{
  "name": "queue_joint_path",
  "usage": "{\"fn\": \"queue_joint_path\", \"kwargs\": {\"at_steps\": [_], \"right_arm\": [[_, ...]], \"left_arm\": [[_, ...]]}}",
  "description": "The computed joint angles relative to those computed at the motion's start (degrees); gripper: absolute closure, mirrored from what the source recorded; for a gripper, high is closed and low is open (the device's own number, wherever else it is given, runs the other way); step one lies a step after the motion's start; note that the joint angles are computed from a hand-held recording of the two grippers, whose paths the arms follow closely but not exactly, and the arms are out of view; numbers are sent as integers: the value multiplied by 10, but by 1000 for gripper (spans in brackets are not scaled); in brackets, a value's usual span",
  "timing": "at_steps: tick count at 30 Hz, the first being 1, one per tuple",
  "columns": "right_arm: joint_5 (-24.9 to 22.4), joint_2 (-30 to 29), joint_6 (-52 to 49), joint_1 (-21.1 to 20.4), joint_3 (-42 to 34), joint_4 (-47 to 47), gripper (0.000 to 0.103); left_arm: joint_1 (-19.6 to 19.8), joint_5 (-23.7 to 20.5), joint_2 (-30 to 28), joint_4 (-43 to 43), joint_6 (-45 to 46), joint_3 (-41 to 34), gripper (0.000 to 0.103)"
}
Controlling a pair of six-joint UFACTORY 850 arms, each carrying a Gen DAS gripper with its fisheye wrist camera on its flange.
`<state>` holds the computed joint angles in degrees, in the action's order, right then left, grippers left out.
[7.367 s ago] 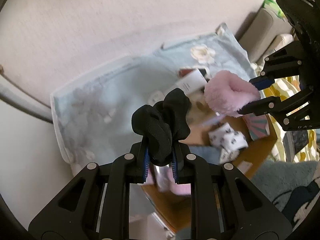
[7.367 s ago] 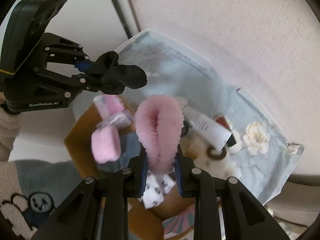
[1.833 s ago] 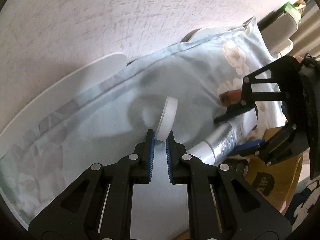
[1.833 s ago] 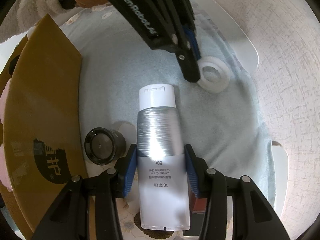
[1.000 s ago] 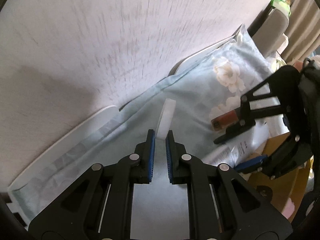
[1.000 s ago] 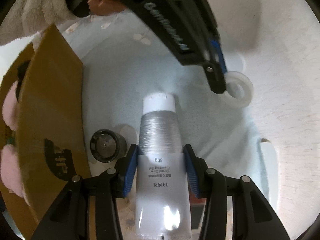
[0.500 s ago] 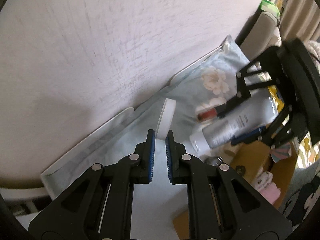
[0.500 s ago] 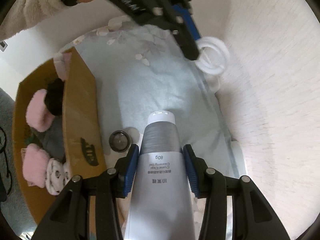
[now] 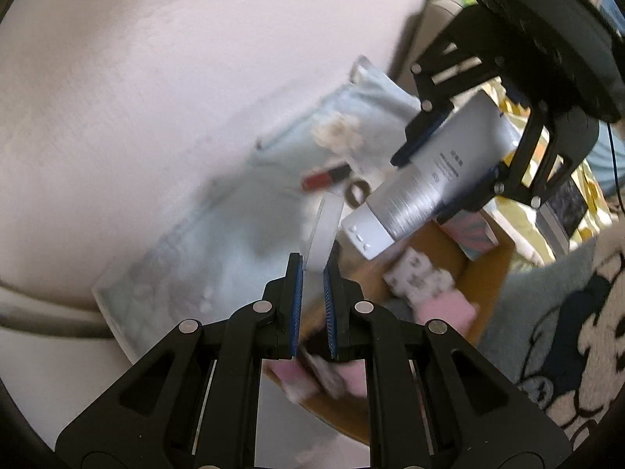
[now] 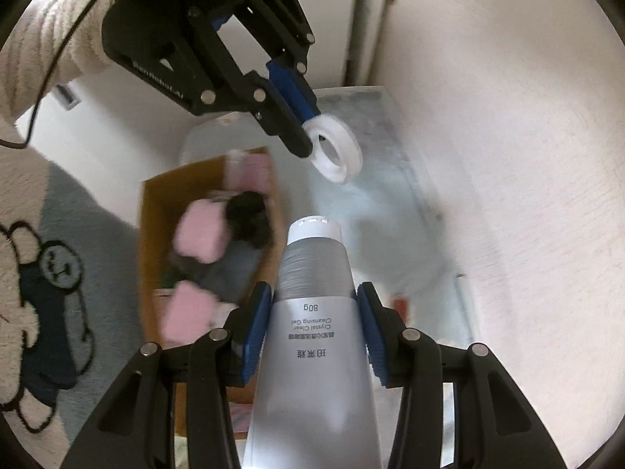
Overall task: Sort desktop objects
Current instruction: 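Carry tube and tape roll into the cardboard box and open both tools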
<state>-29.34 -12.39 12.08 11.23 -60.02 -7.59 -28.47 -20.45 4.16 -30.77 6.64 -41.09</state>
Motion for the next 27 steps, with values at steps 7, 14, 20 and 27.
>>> {"fn": "queue_joint_path", "kwargs": {"at_steps": [7, 14, 20, 27], "right_arm": [[27, -4, 16, 51, 30, 34, 61], [64, -15, 28, 67, 63, 57, 61], [63, -28, 33, 70, 57, 57, 61], [80, -41, -14, 66, 58, 110, 61]], "left_arm": [[-66, -12, 3, -116, 60, 20, 94], [-96, -16, -25, -204, 130, 24, 94], [-108, -24, -41, -178, 105, 21, 94], [-122, -30, -63, -148, 86, 10, 94]]}}
